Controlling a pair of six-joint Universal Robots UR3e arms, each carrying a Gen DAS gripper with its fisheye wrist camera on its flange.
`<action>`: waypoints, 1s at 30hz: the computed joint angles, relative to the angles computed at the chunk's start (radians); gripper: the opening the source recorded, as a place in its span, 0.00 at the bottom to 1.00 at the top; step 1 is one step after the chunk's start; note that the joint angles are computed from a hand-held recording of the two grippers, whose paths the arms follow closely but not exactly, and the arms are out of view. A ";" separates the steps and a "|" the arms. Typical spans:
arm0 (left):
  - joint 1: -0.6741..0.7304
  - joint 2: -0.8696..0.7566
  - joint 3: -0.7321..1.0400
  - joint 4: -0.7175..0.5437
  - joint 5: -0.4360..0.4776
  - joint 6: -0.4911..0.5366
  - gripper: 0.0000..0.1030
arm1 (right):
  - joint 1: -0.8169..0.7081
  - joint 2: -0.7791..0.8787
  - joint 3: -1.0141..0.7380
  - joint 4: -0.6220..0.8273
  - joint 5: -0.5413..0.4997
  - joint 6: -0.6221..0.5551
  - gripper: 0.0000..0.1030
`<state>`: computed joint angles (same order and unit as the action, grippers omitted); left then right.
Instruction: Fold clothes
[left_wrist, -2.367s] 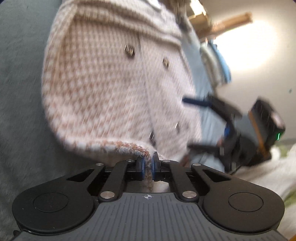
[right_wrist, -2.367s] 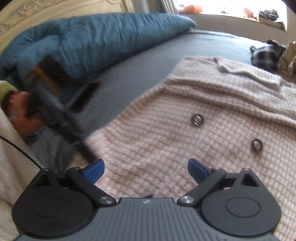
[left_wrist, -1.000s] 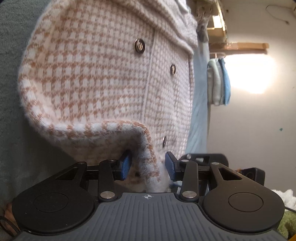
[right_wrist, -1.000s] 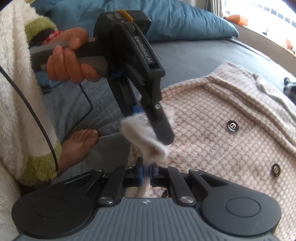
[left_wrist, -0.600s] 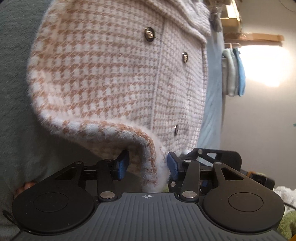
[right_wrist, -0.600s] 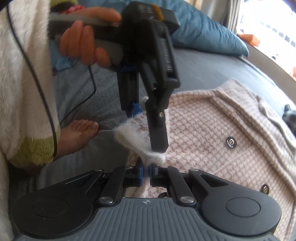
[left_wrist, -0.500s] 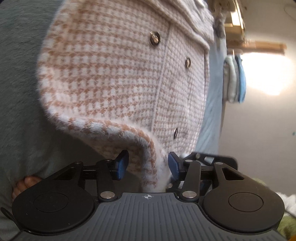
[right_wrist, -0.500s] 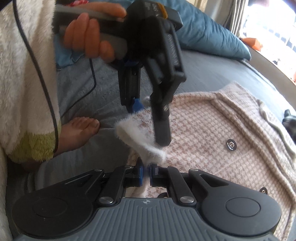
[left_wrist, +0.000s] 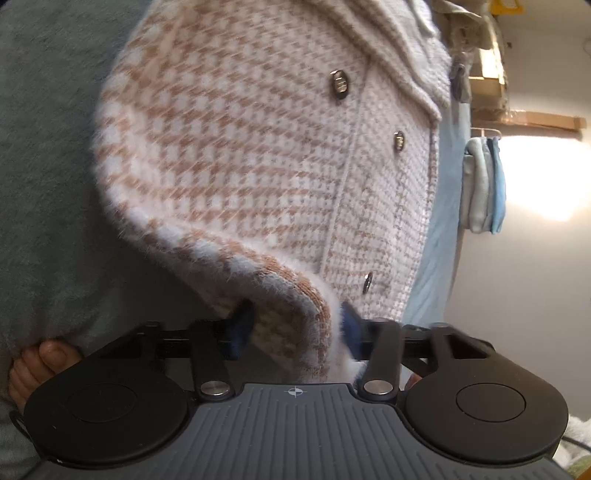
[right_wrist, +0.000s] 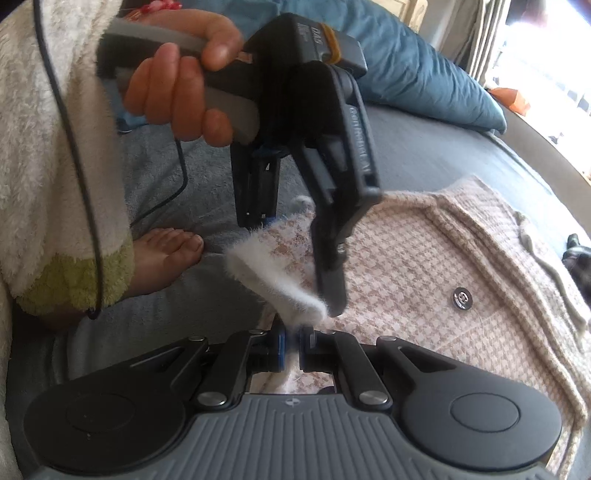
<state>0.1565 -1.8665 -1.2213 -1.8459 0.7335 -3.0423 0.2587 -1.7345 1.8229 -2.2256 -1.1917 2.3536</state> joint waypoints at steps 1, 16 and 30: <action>-0.012 -0.004 0.014 0.013 0.011 0.008 0.32 | -0.008 0.004 -0.005 0.005 0.001 0.013 0.06; -0.258 -0.061 0.176 0.193 0.355 0.136 0.14 | -0.588 0.043 -0.249 0.705 0.309 0.201 0.61; -0.316 -0.041 0.161 0.230 0.453 0.168 0.14 | -1.162 -0.107 -0.011 0.726 0.320 0.259 0.64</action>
